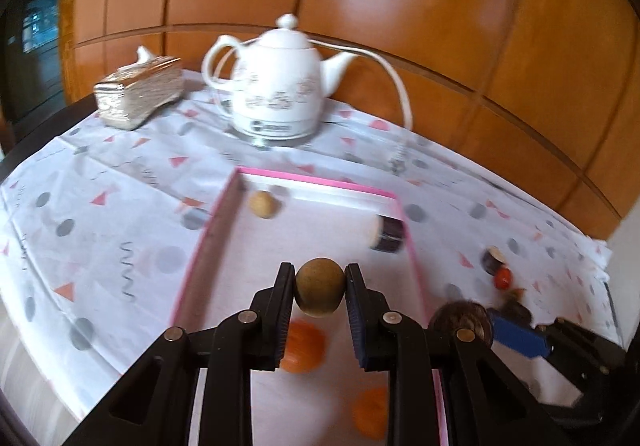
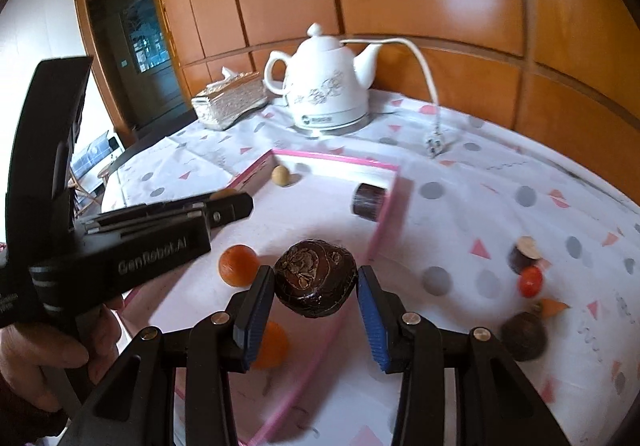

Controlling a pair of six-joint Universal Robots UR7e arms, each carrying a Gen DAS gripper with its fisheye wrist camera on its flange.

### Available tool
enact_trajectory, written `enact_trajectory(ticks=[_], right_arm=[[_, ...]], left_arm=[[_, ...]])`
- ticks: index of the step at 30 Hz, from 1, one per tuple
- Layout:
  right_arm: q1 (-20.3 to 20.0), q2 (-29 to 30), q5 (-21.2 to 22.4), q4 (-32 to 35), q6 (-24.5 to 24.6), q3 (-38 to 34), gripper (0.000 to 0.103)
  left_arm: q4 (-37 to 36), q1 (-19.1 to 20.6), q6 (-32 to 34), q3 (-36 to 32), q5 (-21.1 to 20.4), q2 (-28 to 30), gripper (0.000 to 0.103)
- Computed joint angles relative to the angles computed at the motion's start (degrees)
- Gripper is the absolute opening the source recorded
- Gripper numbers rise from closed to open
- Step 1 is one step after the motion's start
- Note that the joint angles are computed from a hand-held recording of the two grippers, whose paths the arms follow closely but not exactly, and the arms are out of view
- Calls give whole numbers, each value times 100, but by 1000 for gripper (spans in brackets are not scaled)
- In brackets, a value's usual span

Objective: Organize fruits
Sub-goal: 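Carry the yellow ball and dark fruit into the pink tray and open both tools, then move both open tools back toward the remaining items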

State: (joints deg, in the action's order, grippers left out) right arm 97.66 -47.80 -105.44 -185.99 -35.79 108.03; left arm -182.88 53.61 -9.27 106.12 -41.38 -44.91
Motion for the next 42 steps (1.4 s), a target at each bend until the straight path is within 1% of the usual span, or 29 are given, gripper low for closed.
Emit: enact_trajectory(ticks=[3, 4, 5, 7, 9, 13, 19, 28, 35, 40, 42], right_arm=[[38, 235, -88, 181, 145, -246, 43], [51, 293, -145, 234, 186, -313, 43], [56, 346, -174, 269, 207, -360, 43], [55, 406, -202, 333, 258, -407, 44], [48, 398, -194, 429, 322, -400, 44], [51, 375, -199, 272, 280, -294, 44], [30, 206, -150, -106, 360, -30, 44], [-30, -42, -182, -699, 314, 342, 44], [-195, -260, -250, -1156, 385, 622, 44], [-346, -390, -411, -1462, 416, 753, 44], [-435, -448, -487, -1539, 501, 790, 44]], left_arm=[[44, 94, -89, -32, 113, -23, 27], [34, 108, -83, -33, 123, -21, 30], [11, 114, -71, -24, 145, -16, 37], [-14, 110, -122, 8, 193, -16, 47], [-43, 89, -207, 58, 258, -17, 47], [-29, 16, -295, 140, 302, 3, 47], [-53, -144, -332, 280, 350, 39, 47], [-55, -324, -328, 327, 233, 101, 49], [40, -423, -288, 313, 203, 189, 49], [90, -507, -185, 273, 115, 283, 49], [117, -541, -156, 242, 69, 325, 49]])
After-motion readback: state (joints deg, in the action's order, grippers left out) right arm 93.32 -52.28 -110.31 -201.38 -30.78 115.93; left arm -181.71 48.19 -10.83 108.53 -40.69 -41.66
